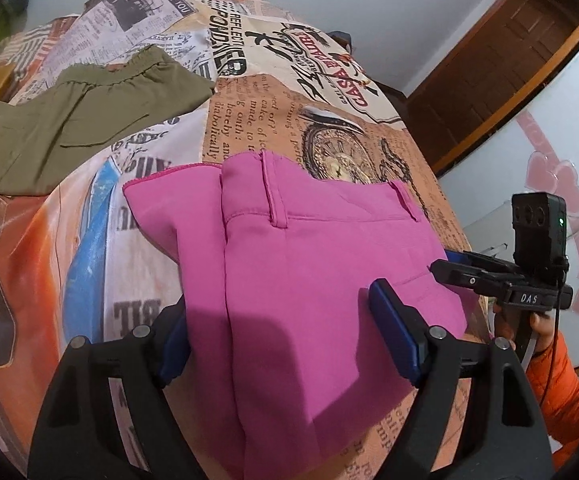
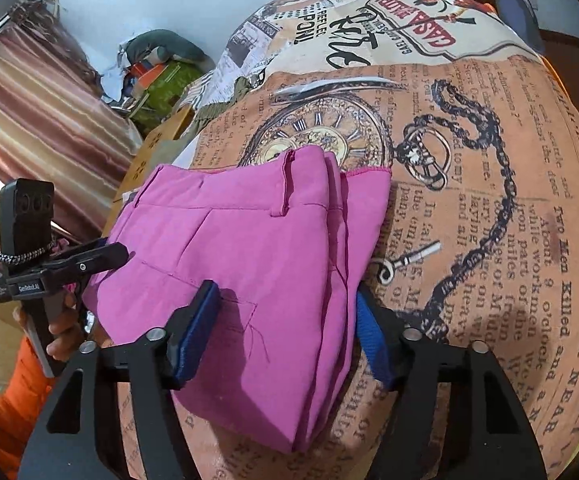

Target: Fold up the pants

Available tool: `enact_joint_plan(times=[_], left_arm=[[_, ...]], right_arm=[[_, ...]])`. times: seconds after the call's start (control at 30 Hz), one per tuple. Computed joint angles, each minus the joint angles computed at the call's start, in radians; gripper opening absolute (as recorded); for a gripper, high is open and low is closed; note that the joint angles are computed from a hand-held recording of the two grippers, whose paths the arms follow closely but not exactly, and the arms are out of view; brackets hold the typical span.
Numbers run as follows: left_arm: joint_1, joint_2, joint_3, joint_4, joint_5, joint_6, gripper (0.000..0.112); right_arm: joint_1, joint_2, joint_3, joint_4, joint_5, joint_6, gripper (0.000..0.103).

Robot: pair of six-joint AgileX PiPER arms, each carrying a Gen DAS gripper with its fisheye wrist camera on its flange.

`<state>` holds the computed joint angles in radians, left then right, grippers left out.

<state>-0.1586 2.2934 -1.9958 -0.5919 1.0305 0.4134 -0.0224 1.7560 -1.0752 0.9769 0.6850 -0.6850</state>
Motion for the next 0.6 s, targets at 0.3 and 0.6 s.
enact_joint_plan(times=[0.3, 0.6], left_arm=[[-0.024, 0.012, -0.056, 0.088, -0.024, -0.08, 0.031], [-0.048, -0.062, -0.014, 0.144, -0.06, -0.096, 0.018]], right_arm=[[0.015, -0.004, -0.022, -0.077, -0.073, 0.058, 0.02], [0.064, -0.087, -0.05, -0.213, -0.115, 0.137, 0.01]])
